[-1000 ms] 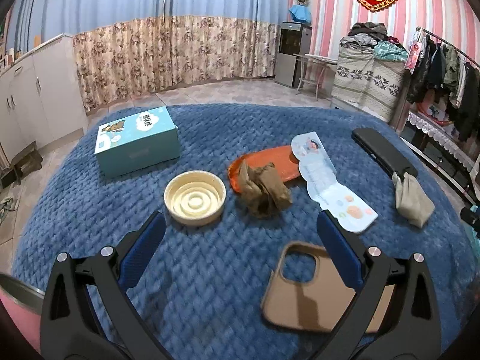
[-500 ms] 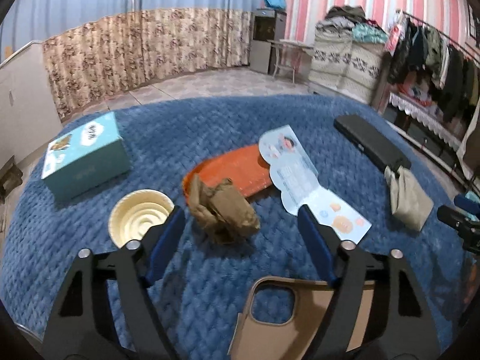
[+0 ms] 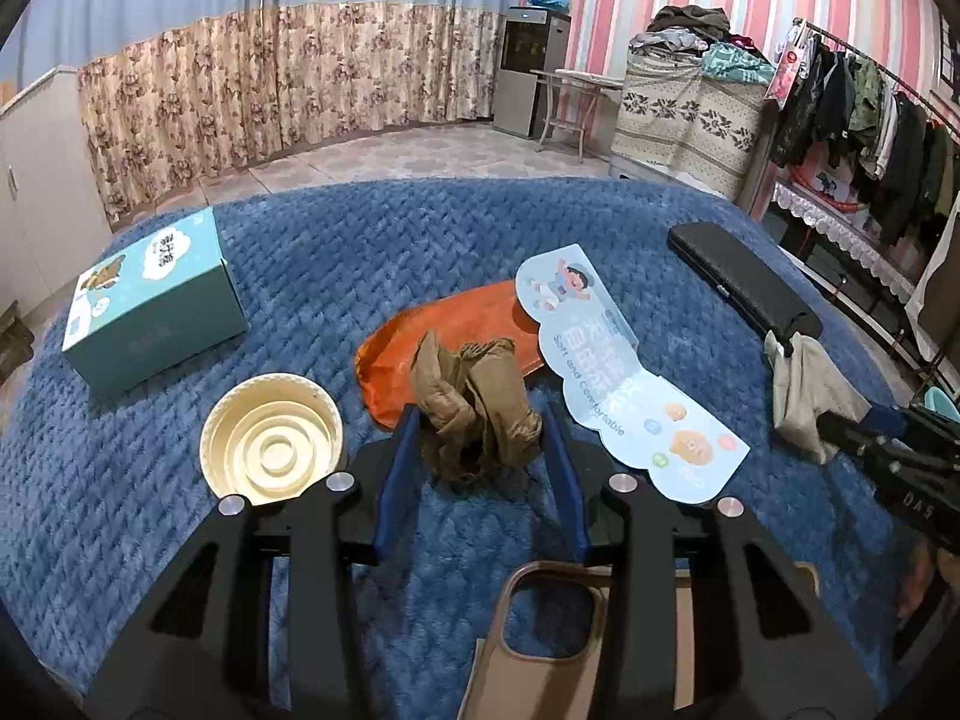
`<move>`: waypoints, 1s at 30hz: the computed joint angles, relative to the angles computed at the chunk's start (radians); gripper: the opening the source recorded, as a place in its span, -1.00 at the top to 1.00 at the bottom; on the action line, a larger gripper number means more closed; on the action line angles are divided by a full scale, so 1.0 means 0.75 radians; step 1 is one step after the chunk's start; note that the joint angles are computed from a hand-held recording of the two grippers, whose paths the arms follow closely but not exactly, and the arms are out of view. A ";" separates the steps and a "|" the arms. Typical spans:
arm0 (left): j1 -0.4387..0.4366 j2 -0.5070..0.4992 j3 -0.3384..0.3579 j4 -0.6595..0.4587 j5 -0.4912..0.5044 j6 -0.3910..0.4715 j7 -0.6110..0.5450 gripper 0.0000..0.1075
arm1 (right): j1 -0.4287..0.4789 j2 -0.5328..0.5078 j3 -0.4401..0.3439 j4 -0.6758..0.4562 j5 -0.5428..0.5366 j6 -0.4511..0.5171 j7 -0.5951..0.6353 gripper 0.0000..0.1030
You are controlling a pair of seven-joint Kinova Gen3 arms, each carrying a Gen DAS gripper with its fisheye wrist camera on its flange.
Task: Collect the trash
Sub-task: 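Grasp the beige cloth with the right tool while the left tool grasps the brown paper bag, then carry the beige cloth and brown paper bag over the basket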
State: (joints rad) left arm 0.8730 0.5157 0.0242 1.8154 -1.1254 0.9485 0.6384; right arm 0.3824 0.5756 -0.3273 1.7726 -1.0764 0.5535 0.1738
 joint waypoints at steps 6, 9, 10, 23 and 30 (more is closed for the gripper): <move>0.049 -0.008 0.017 -0.046 -0.001 0.113 -0.043 0.29 | 0.088 0.035 0.032 -0.073 -0.068 0.193 -0.013 0.90; 0.068 -0.018 0.032 -0.063 0.002 0.154 -0.049 0.29 | 0.118 0.026 0.067 -0.070 -0.118 0.242 0.013 0.91; 0.076 -0.023 0.036 -0.066 0.001 0.163 -0.041 0.29 | 0.128 0.019 0.081 -0.065 -0.133 0.253 0.027 0.91; 0.187 0.058 0.054 -0.306 -0.039 0.259 -0.179 0.29 | 0.308 -0.074 0.321 -0.087 -0.306 0.431 0.087 0.91; 0.236 0.141 0.012 -0.491 -0.018 0.213 -0.312 0.29 | 0.410 -0.056 0.391 -0.157 -0.386 0.396 0.054 0.92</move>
